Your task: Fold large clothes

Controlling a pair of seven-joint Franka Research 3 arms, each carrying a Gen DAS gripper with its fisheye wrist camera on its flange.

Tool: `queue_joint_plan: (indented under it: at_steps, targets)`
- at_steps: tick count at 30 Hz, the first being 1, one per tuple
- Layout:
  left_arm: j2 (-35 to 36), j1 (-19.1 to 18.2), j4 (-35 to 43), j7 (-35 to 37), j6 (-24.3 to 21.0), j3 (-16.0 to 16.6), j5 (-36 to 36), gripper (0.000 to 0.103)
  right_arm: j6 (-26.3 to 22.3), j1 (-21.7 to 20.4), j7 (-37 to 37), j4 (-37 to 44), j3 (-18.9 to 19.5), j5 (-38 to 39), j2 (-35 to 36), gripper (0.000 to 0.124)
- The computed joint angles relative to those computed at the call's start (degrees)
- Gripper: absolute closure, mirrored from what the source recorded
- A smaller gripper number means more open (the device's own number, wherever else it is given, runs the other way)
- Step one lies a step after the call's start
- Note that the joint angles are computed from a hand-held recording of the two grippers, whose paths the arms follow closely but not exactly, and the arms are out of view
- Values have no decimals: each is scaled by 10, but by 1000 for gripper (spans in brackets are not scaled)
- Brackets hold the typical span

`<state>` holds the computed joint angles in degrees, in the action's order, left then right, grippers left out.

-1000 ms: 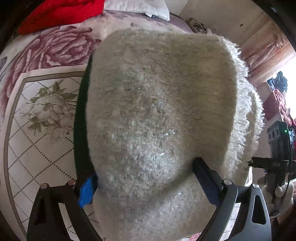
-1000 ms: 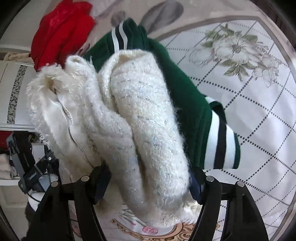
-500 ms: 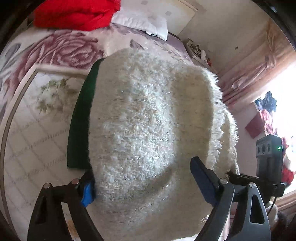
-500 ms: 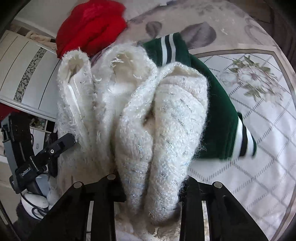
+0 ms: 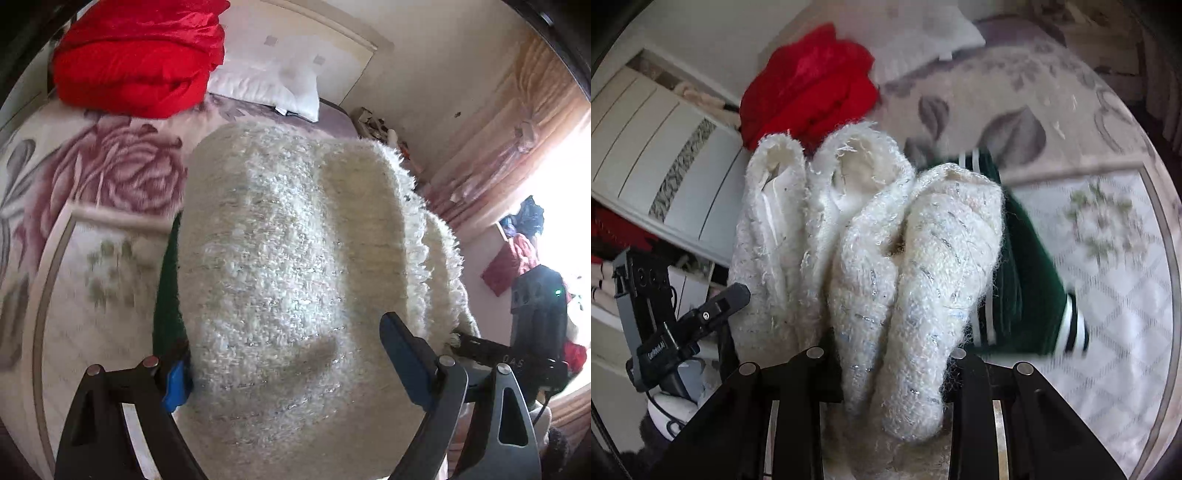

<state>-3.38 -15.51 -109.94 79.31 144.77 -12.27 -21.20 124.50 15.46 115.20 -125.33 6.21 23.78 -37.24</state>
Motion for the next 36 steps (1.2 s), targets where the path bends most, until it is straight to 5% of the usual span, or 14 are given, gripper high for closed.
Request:
queue_joint_plan:
  at_steps: [7, 9, 12, 15, 19, 23, 30, 36]
  targets:
    - [225, 11, 219, -16, -117, 0, 160, 14, 82, -10, -38, 43, -34, 27, 165, 93]
    - [257, 5, 237, -19, -147, -1, 212, 13, 86, -16, -34, 39, -36, 28, 199, 93]
    - [243, 14, 211, -20, -125, -12, 225, 13, 82, -27, -17, 40, -39, 21, 220, 84]
    - [202, 15, 174, -43, -115, -11, 241, 13, 13, -36, -2, 83, -41, -9, 241, 63]
    - [95, 13, 54, -115, -54, -9, 265, 11, -94, -43, 40, 138, -2, -180, 233, 36]
    - [7, -2, -15, -220, -73, -16, 355, 2, -188, -32, 91, 129, 37, -288, 181, 21]
    - [-122, -17, -44, -293, -162, -36, 376, 0, -335, -12, 169, 184, 105, -372, 104, 21]
    - [-211, -39, 3, -269, -269, -48, 345, 0, -500, -18, 208, 368, 188, -425, 112, 21]
